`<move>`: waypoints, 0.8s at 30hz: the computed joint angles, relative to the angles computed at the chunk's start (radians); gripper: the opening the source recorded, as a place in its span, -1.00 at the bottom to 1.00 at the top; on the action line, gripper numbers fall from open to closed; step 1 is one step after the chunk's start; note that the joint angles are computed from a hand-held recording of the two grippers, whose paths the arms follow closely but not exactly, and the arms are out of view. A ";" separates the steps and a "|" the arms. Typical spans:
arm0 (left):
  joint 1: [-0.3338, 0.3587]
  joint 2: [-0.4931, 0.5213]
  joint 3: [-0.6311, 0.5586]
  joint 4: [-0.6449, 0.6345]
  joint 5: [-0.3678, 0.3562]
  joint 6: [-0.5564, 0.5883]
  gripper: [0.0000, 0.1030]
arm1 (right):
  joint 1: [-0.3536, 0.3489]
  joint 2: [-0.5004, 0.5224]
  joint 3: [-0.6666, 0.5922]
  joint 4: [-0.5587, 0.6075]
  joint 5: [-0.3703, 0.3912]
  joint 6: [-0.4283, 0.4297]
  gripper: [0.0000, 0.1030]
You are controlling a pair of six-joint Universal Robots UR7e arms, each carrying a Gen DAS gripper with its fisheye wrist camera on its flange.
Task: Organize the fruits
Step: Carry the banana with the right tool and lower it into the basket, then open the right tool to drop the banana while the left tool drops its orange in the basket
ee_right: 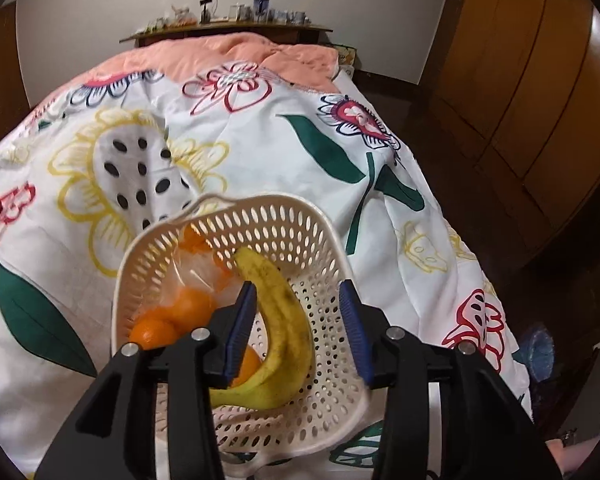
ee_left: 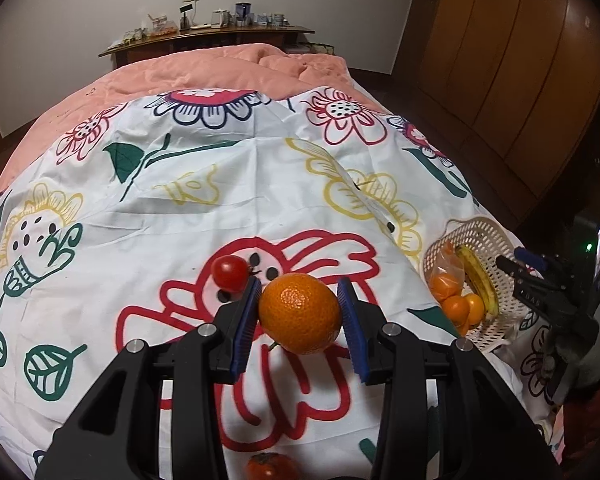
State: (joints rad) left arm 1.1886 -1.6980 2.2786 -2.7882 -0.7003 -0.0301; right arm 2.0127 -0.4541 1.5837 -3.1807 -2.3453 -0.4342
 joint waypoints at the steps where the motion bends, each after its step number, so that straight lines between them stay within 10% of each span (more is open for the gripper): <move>1: -0.003 0.004 0.000 0.001 -0.001 0.001 -0.21 | -0.002 -0.008 0.006 0.001 0.012 0.011 -0.16; 24: -0.081 0.209 -0.077 0.073 -0.084 0.017 -0.21 | -0.057 -0.121 0.142 -0.125 0.147 0.130 -0.08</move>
State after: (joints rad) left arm 1.1073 -1.4888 2.2016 -2.7156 -0.7848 -0.0134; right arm 1.9561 -0.5752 1.7261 -3.3052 -2.1980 -0.3045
